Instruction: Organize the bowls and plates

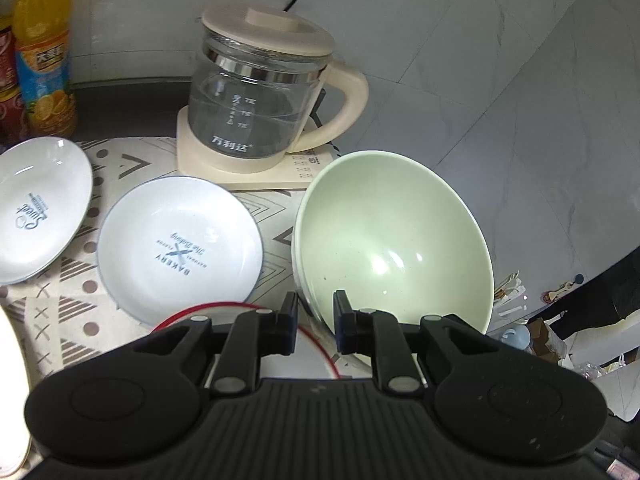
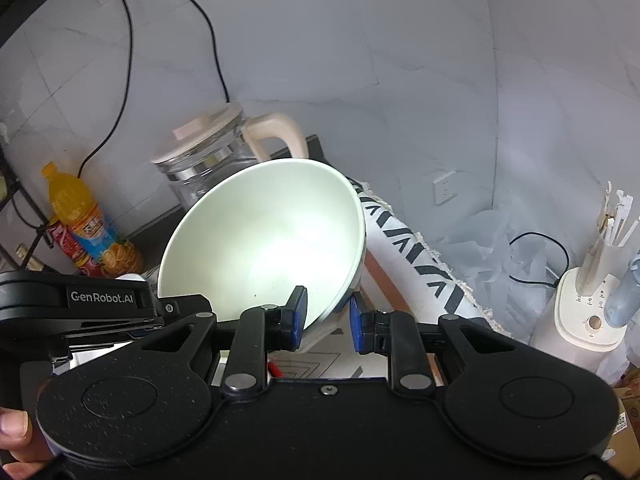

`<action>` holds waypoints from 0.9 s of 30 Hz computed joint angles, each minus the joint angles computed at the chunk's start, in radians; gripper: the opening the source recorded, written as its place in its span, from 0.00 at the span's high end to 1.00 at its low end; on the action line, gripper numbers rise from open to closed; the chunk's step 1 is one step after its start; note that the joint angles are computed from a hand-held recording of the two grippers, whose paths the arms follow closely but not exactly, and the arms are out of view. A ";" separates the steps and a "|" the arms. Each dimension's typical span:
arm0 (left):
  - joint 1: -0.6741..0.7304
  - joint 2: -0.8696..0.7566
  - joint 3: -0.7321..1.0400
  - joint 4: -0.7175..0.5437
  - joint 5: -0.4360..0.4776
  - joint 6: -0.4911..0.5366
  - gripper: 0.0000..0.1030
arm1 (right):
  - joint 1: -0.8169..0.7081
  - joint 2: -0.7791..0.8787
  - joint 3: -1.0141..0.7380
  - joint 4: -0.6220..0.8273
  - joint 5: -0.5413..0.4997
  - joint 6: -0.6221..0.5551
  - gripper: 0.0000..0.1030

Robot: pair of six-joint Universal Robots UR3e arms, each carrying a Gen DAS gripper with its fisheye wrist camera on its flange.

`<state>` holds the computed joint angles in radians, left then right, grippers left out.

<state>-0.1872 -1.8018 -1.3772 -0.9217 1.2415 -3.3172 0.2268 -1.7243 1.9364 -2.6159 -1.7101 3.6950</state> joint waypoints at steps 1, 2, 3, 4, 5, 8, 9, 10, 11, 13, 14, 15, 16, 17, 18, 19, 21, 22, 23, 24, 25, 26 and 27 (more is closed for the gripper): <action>0.003 0.015 -0.015 0.000 0.001 0.000 0.84 | 0.005 -0.003 0.002 0.000 0.001 0.001 0.78; 0.008 0.028 -0.030 0.002 0.001 0.001 0.84 | 0.010 -0.005 0.003 0.001 0.001 0.002 0.78; 0.012 0.042 -0.047 0.003 0.002 0.002 0.84 | 0.017 -0.006 0.003 0.002 0.000 0.004 0.78; 0.016 0.057 -0.064 0.005 0.003 0.003 0.84 | 0.023 -0.008 0.004 0.003 0.001 0.005 0.78; 0.020 0.069 -0.079 0.005 0.004 0.003 0.84 | 0.028 -0.009 0.005 0.002 0.000 0.007 0.78; 0.033 0.109 -0.123 0.003 0.006 0.006 0.84 | 0.059 -0.004 -0.002 0.005 -0.017 0.008 0.78; 0.038 0.122 -0.138 0.003 0.006 0.006 0.84 | 0.071 0.000 -0.007 0.006 -0.025 0.007 0.78; 0.043 0.133 -0.152 0.005 0.007 0.006 0.84 | 0.080 0.002 -0.007 0.004 -0.029 0.007 0.78; 0.048 0.144 -0.166 0.005 0.008 0.006 0.84 | 0.087 0.002 -0.007 0.004 -0.030 0.008 0.78; 0.060 0.167 -0.194 0.003 0.004 0.007 0.84 | 0.088 -0.005 -0.002 0.011 -0.013 0.018 0.78; 0.065 0.180 -0.209 0.001 0.003 0.009 0.84 | 0.090 -0.006 0.002 0.010 -0.007 0.022 0.78; 0.069 0.190 -0.222 0.000 0.003 0.010 0.84 | 0.095 -0.006 0.005 0.008 -0.006 0.022 0.78; 0.073 0.200 -0.235 -0.003 0.004 0.012 0.84 | 0.104 -0.003 0.007 0.007 -0.010 0.021 0.78; 0.077 0.210 -0.245 -0.008 0.005 0.014 0.84 | 0.113 -0.002 0.011 0.005 -0.015 0.020 0.78; 0.081 0.218 -0.255 -0.011 0.005 0.014 0.84 | 0.119 -0.002 0.013 0.006 -0.016 0.022 0.78; 0.086 0.227 -0.267 -0.012 0.004 0.014 0.84 | 0.124 -0.001 0.015 0.007 -0.015 0.025 0.78; 0.093 0.247 -0.289 -0.014 0.004 0.017 0.84 | 0.135 0.001 0.018 0.003 -0.018 0.026 0.78; 0.098 0.255 -0.298 -0.017 0.004 0.016 0.84 | 0.144 0.004 0.016 0.001 -0.025 0.023 0.78; 0.099 0.261 -0.303 -0.021 0.005 0.012 0.84 | 0.152 0.007 0.012 0.004 -0.031 0.018 0.78; 0.103 0.269 -0.312 -0.023 0.005 0.012 0.84 | 0.155 0.009 0.009 0.005 -0.031 0.015 0.78; 0.105 0.276 -0.318 -0.024 0.007 0.015 0.84 | 0.157 0.009 0.008 0.005 -0.029 0.013 0.78; 0.109 0.284 -0.326 -0.026 0.007 0.018 0.84 | 0.161 0.010 0.008 0.005 -0.030 0.012 0.78; 0.113 0.292 -0.333 -0.029 0.007 0.020 0.84 | 0.166 0.010 0.007 0.005 -0.032 0.010 0.78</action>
<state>-0.0740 -1.5094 -1.7107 -0.9507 1.2482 -3.2975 0.3932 -1.7139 1.9438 -2.6111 -1.7423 3.7050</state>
